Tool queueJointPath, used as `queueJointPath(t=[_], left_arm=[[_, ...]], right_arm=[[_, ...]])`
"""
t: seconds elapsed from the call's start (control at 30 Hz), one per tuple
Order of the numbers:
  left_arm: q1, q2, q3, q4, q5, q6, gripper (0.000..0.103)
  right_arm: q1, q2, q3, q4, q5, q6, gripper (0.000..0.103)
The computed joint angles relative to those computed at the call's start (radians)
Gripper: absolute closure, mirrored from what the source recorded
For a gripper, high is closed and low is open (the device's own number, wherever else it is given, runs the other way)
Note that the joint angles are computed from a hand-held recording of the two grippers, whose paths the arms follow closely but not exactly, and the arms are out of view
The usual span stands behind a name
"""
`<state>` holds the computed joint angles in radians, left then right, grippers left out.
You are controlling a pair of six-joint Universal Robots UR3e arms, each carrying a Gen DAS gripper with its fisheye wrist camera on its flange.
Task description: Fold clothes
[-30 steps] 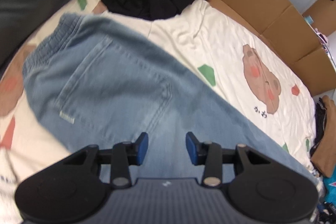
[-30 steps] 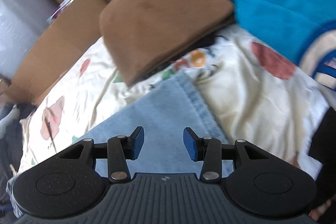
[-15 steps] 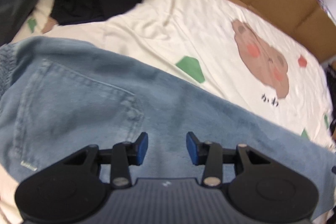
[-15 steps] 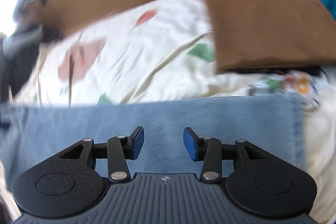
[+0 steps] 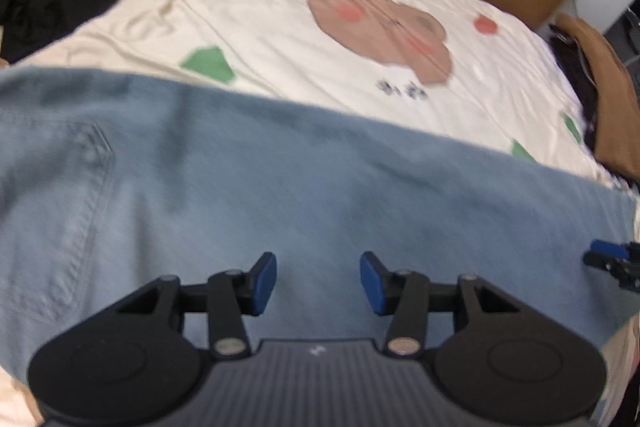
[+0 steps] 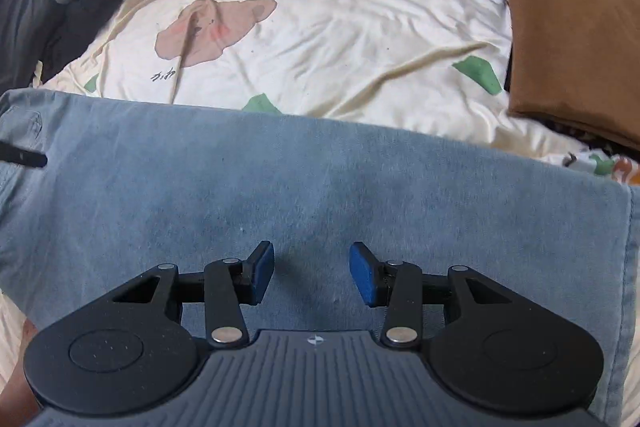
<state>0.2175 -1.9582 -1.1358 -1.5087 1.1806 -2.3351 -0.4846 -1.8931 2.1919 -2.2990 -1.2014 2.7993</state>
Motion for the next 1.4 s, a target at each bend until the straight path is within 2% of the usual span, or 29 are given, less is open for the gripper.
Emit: queueJointPath(t=[0.13,0.2,0.27,0.4,0.53,0.83,0.97,1.2,1.4], left_arm=[[0.011,0.111,-0.199,0.062,0.015,0.025,0.049],[0.017,0.152,-0.296,0.127,0.012,0.025,0.048],[0.018,0.183,-0.378,0.211,-0.007,0.035,0.041],[-0.02,0.171,-0.434,0.346,-0.012,-0.001,0.034],[-0.068,0.11,-0.396,0.415,-0.001,-0.066,0.032],[-0.124,0.016,-0.318,0.496,-0.009,-0.103,0.028],[-0.162,-0.062,-0.23,0.514,0.003,-0.136,0.028],[-0.224,-0.185,-0.04,0.469,0.043,-0.16,0.028],[-0.276,-0.308,0.204,0.345,0.09,-0.217,0.029]], right_arm=[[0.016,-0.037,0.046,-0.015,-0.033,-0.007,0.053],[0.031,-0.034,0.057,-0.019,-0.049,-0.005,0.052],[0.071,-0.003,0.062,-0.074,-0.087,0.007,0.052],[0.118,0.084,0.044,-0.181,-0.114,0.043,0.052],[0.133,0.187,-0.006,-0.248,-0.113,0.04,0.052],[0.172,0.364,-0.108,-0.374,-0.133,0.1,0.05],[0.185,0.449,-0.185,-0.396,-0.139,0.141,0.05],[0.22,0.566,-0.335,-0.355,-0.177,0.2,0.05],[0.218,0.642,-0.489,-0.249,-0.162,0.263,0.051]])
